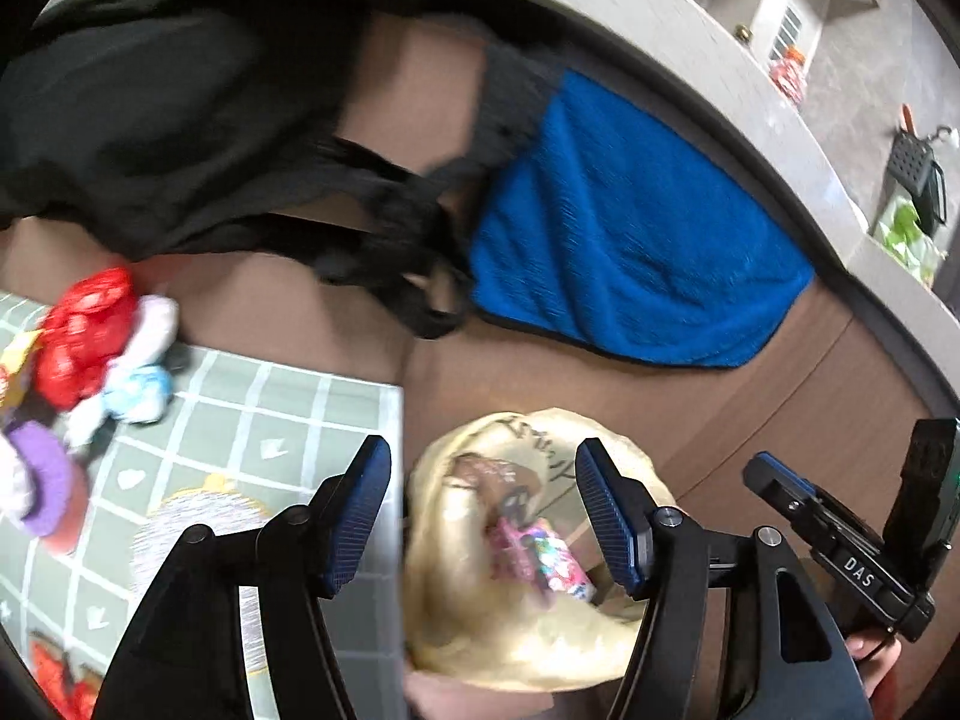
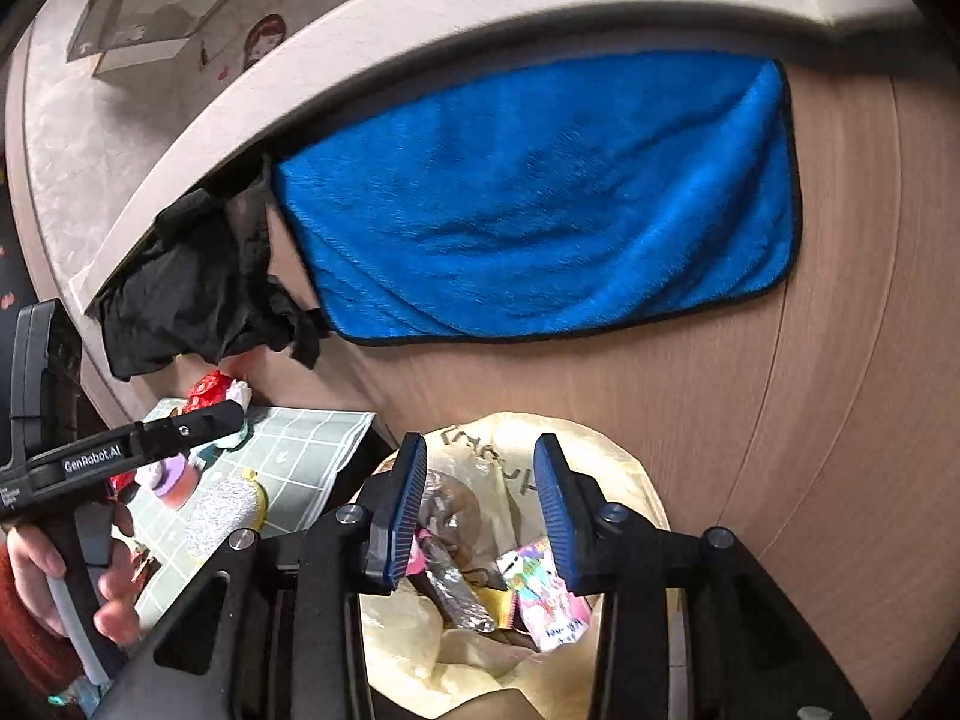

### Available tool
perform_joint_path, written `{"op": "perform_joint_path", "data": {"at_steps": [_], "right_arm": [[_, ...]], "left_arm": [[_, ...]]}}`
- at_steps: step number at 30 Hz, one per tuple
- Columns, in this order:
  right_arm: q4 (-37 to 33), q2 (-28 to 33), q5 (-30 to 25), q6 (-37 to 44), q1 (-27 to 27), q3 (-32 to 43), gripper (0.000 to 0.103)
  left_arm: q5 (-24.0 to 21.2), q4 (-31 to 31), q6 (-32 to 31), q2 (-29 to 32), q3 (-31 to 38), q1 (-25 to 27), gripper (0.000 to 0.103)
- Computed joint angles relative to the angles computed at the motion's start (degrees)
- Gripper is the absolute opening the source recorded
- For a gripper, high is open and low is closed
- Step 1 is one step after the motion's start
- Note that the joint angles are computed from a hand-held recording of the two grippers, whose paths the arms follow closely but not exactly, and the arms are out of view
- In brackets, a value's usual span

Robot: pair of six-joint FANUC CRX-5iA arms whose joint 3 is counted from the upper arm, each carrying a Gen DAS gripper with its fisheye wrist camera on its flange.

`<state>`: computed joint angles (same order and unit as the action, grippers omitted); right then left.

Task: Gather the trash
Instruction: 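Open both tools to drop the lollipop and snack box into the bag, then move both open tools back over the table toward the remaining trash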

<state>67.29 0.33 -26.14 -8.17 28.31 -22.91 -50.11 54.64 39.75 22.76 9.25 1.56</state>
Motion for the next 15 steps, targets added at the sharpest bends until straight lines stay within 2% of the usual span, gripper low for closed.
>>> {"op": "perform_joint_path", "data": {"at_steps": [5, 9, 15], "right_arm": [[1.07, 0.16, -0.03, 0.94, 2.58, 1.4, 0.036], [1.69, 1.75, 1.51, 1.69, 4.82, 3.9, 0.036], [-4.39, 6.98, 1.34, 9.52, 9.64, 11.39, 0.036]], "left_arm": [[2.6, -0.01, -1.74, -3.9, -3.76, 4.23, 0.064], [2.52, -0.97, -2.17, -5.78, -4.97, 8.62, 0.064], [1.76, 0.52, -3.57, -7.04, -7.19, 16.24, 0.064]]}}
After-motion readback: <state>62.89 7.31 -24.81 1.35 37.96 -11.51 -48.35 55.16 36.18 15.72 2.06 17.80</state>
